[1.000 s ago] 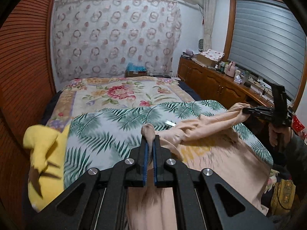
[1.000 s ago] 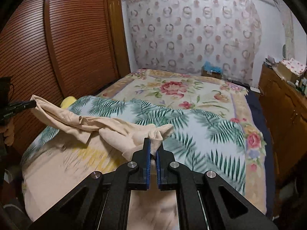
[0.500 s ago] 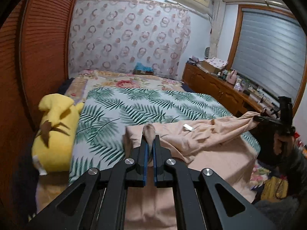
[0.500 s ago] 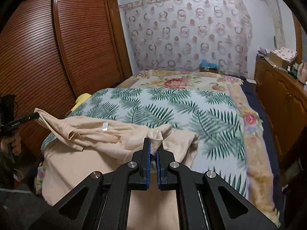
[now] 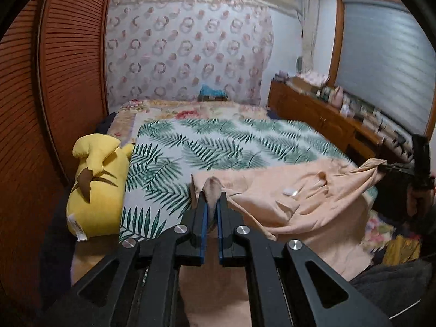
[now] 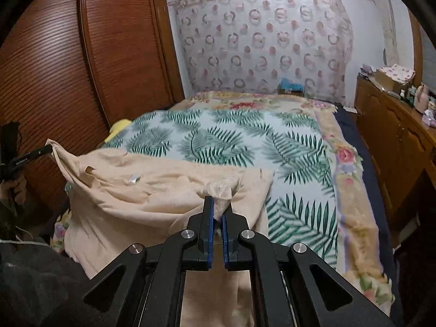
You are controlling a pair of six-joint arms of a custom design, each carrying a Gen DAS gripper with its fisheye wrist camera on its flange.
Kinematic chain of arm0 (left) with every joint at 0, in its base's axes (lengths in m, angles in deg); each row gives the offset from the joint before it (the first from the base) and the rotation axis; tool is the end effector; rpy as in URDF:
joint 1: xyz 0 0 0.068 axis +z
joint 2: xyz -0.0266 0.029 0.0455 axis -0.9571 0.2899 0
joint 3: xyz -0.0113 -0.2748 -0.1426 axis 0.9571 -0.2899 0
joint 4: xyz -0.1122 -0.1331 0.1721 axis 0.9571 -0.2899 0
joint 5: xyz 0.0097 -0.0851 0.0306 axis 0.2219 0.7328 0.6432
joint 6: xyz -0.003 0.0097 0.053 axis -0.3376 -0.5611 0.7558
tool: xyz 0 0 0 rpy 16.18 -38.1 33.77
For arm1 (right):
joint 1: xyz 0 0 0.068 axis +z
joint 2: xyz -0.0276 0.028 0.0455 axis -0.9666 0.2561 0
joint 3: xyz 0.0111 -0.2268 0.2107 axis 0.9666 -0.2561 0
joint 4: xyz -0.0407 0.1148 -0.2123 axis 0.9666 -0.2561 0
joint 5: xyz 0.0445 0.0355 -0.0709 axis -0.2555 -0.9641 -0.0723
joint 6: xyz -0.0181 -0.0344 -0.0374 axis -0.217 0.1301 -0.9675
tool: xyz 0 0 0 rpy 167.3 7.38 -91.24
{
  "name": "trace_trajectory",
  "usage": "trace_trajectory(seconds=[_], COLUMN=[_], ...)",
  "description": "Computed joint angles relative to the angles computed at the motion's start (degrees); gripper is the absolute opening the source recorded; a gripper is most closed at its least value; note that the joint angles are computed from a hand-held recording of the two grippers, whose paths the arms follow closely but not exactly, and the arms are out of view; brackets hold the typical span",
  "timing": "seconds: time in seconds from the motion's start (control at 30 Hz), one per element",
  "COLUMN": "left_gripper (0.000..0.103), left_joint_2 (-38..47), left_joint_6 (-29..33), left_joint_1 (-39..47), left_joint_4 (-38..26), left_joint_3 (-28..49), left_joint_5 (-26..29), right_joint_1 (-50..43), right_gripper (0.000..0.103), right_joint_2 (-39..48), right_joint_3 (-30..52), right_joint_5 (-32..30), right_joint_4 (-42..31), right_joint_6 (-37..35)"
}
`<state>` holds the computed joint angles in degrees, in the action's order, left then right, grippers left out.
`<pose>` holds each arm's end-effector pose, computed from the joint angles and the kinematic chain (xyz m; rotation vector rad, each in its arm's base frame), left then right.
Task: Fold small clothes
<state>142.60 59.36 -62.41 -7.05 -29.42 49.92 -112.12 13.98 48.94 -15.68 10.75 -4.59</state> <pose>0.3909 0.0503 0.1640 0.6501 2.1263 -0.4886 0.1266 -0.0733 0.1862 0.0828 2.1636 0.0405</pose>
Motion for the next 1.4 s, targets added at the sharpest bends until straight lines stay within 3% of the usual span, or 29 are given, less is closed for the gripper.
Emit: trace_trajectory(seconds=[0.17, 0.3, 0.43, 0.5, 0.6, 0.63, 0.77, 0.83, 0.97, 1.1, 1.4], left_gripper=[0.005, 0.009, 0.041, 0.048, 0.078, 0.081, 0.081, 0.081, 0.081, 0.081, 0.081], left_joint_2=[2.2, 1.9, 1.7, 1.7, 2.4, 2.9, 6.1, 7.7, 11.7, 15.7, 23.1], left_joint_6=[2.1, 2.1, 0.5, -0.1, -0.8, -0.7, -0.9, -1.5, -2.4, -3.8, -3.1], left_joint_1=[-0.9, -1.2, -0.9, -0.9, -1.1, -1.2, -2.9, -3.8, -5.1, -6.0, -9.0], left_joint_4=[-0.2, 0.1, 0.8, 0.9, 0.6, 0.0, -3.2, -3.9, -6.6, -9.6, -17.5], left_joint_3=[-0.1, -0.4, 0.2, 0.6, 1.8, 2.6, 7.5, 10.0, 16.1, 22.7, 35.0], left_joint_5=[-2.1, -3.2, -1.8, -1.1, -0.5, -0.2, -1.8, -3.7, -5.9, -7.4, -12.1], right_joint_1=[5.0, 6.6, 5.7, 4.9, 3.7, 3.1, 2.9, 1.9, 1.6, 3.2, 8.6], right_gripper=[0.005, 0.005, 0.005, 0.005, 0.005, 0.005, 0.013, 0.023, 0.054, 0.057, 0.058], right_joint_2=[6.4, 8.4, 6.9, 6.1, 4.8, 5.8, 4.5, 3.2, 3.1, 8.1, 30.1], right_joint_3=[-1.2, -1.1, 0.1, 0.1, 0.2, 0.3, 2.4, 4.2, 6.4, 8.0, 14.5], right_joint_5=[6.7, 8.5, 7.7, 7.2, 7.1, 7.0, 9.8, 9.1, 9.6, 10.3, 14.1], right_joint_4=[4.4, 4.5, 1.5, 0.6, -1.0, -0.3, -3.1, -6.1, -6.0, -1.6, 12.5], right_joint_6=[1.3, 1.2, 0.8, 0.5, -0.9, -1.8, -4.1, -5.5, -5.8, -4.2, 0.6])
